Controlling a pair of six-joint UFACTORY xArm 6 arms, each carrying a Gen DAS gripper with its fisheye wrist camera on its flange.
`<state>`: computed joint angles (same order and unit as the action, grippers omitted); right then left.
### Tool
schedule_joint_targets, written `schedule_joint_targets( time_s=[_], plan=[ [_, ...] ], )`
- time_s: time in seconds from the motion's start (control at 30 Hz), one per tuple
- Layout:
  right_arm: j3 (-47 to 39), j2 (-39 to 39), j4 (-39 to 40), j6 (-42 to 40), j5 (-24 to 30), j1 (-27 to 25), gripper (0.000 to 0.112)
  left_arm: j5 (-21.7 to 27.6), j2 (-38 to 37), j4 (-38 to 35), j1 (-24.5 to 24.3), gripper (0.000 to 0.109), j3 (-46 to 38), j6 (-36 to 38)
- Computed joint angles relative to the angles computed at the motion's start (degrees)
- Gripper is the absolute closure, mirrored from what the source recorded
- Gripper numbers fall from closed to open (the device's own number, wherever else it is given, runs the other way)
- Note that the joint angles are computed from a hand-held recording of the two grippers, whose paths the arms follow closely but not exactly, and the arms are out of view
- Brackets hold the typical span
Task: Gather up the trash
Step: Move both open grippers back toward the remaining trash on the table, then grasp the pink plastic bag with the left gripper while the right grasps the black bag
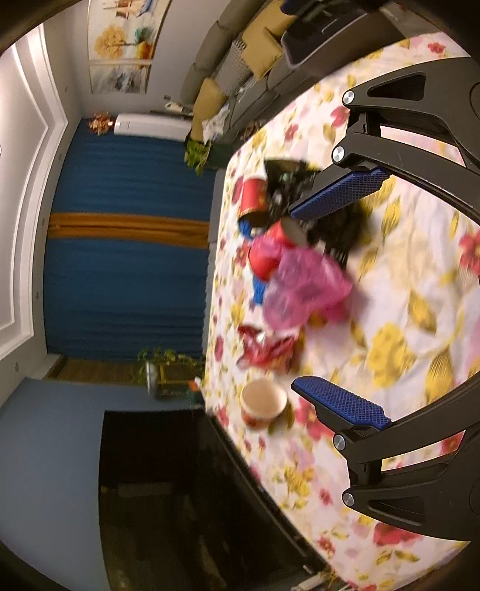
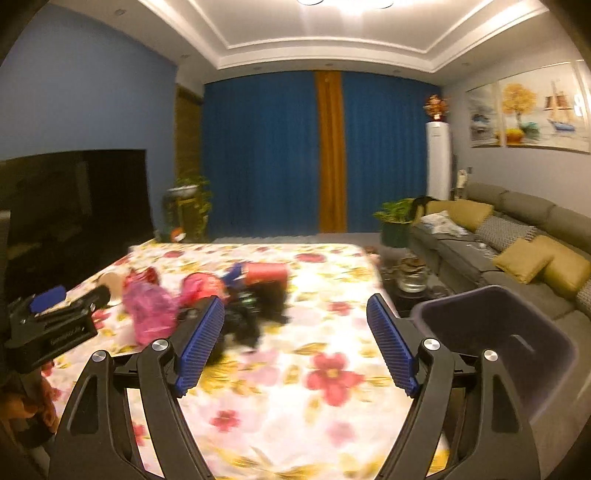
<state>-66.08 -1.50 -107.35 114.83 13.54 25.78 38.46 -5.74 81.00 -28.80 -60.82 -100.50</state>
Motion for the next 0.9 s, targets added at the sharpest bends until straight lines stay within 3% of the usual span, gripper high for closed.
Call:
schedule_joint_targets(
  time_s=[0.33,0.9],
  plan=[
    [-11.68,12.46,8.35,-8.77,-2.38,3.51,0.035,1.27,-1.85,0.79,4.76,0.024,0.90,0.92],
    [-24.62,26.98,33.38,-34.98,-1.42,4.98,0.042,-6.14,4.85,2.03,10.29,0.024,-2.46,-2.64]
  ],
)
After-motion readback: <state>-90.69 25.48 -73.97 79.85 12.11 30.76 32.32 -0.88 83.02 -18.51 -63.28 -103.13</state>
